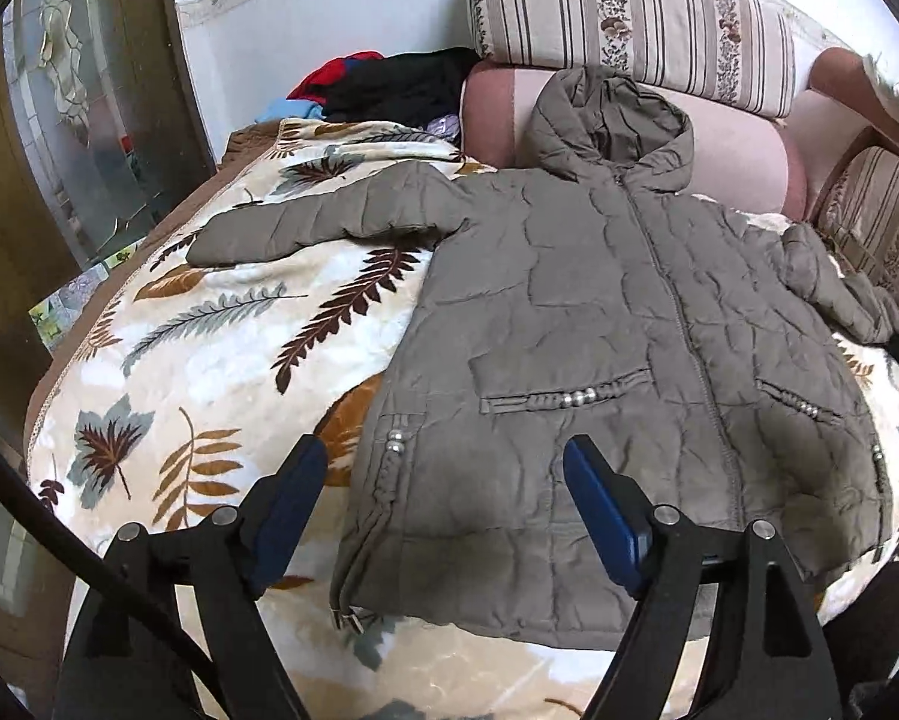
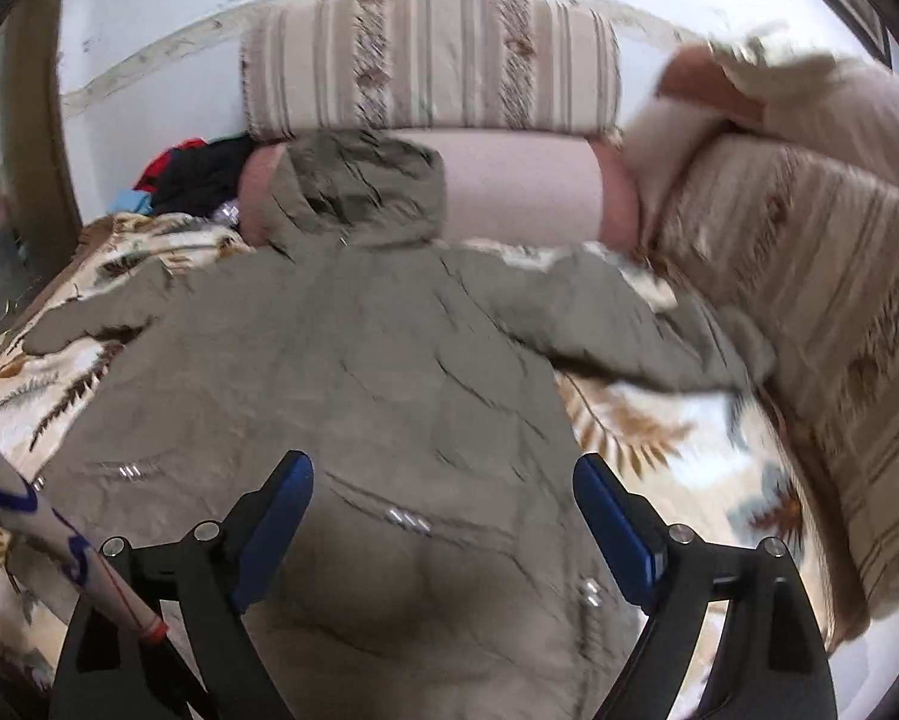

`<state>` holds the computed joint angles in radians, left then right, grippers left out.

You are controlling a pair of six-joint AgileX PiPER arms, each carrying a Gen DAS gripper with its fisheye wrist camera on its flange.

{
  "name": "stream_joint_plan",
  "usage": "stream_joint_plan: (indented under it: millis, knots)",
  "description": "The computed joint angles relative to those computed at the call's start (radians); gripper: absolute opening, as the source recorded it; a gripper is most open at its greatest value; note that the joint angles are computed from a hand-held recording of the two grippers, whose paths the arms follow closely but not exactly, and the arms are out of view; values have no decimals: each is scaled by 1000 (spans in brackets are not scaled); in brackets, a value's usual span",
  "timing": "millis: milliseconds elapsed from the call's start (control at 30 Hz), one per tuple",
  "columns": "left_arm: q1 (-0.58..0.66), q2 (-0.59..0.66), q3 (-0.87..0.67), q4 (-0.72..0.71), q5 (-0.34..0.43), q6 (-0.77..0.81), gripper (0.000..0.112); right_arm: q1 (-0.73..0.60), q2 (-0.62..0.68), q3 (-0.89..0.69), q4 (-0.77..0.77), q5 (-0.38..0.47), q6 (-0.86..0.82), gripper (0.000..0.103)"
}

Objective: Fold large clothes

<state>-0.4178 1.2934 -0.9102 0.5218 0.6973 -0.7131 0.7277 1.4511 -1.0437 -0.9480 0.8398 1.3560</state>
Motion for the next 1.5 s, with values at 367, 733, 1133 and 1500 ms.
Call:
stream_joint_plan:
  millis: [367,733,1133,1500]
  knots:
    - [-73,-1,13,54,33,-110,80,163,93,-7,-157,165,207,103]
    - [-46,32,16,4,18,-78,80,118,84,34,-74,93,194,103]
    - [-24,51,26,-12,4,-67,80,97,108,27,-11,54,140,103]
    - [59,48,61,-82,-62,8,80,108,149,-32,48,73,69,103]
